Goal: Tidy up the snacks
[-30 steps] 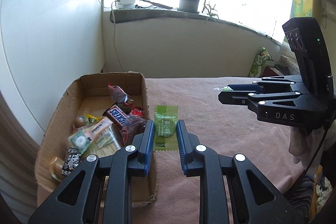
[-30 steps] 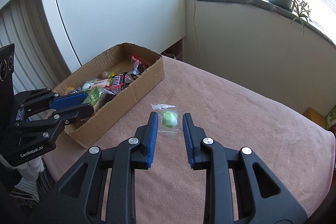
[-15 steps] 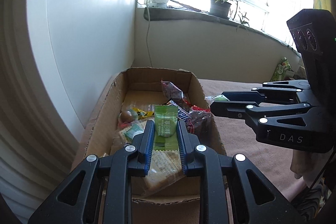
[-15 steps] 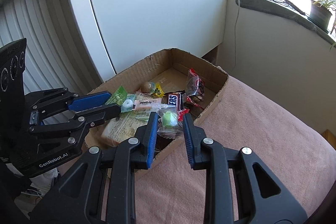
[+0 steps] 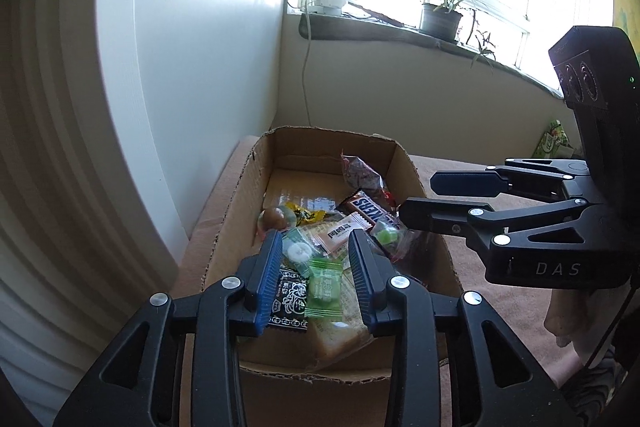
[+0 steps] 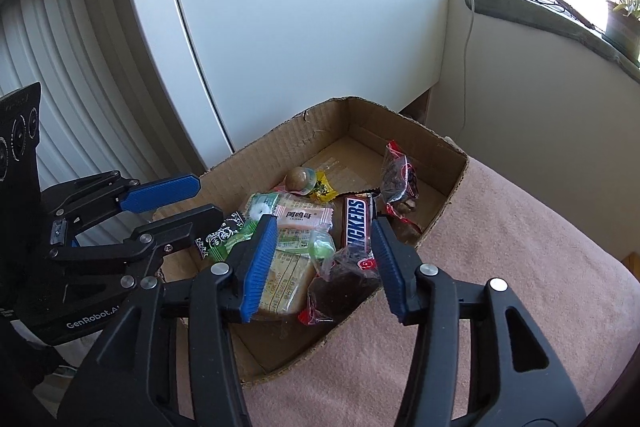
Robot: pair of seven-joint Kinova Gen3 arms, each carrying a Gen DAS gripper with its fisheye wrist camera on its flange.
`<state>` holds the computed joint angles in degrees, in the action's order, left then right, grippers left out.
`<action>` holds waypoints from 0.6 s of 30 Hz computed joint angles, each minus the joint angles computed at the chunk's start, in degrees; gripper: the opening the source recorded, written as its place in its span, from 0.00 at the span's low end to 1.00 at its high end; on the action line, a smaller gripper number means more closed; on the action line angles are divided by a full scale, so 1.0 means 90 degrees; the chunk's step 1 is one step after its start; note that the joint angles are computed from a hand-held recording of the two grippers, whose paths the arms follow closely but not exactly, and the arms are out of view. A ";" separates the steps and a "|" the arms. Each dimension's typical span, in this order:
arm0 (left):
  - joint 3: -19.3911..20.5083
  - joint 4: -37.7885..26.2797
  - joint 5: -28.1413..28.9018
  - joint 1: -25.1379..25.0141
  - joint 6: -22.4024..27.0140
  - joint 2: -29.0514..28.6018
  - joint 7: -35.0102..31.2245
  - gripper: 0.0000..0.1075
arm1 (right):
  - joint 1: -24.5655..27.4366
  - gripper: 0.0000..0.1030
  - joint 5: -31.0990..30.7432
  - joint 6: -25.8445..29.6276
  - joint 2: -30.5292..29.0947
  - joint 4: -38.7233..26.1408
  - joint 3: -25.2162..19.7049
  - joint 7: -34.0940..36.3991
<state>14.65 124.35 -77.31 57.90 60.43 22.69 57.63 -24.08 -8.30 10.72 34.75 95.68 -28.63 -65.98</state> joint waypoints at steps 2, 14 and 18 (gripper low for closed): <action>0.0010 -0.0021 0.0051 0.0025 0.0043 0.0002 -0.0007 0.31 | 0.0100 0.54 -0.0045 -0.0047 -0.0038 0.0066 -0.0090 0.0007; 0.0063 -0.0314 0.0479 0.0418 0.0547 0.0047 0.0043 0.67 | 0.0780 0.81 -0.0003 -0.0915 -0.0534 0.1073 -0.0597 -0.0439; 0.0065 -0.0535 0.0787 0.0579 0.0794 0.0117 -0.0028 0.75 | 0.0610 0.82 0.0220 -0.1189 -0.0853 0.1462 -0.0314 -0.0850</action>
<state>15.24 119.53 -70.23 63.11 67.57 23.74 57.38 -18.59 -6.33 0.02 27.07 108.84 -31.46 -73.63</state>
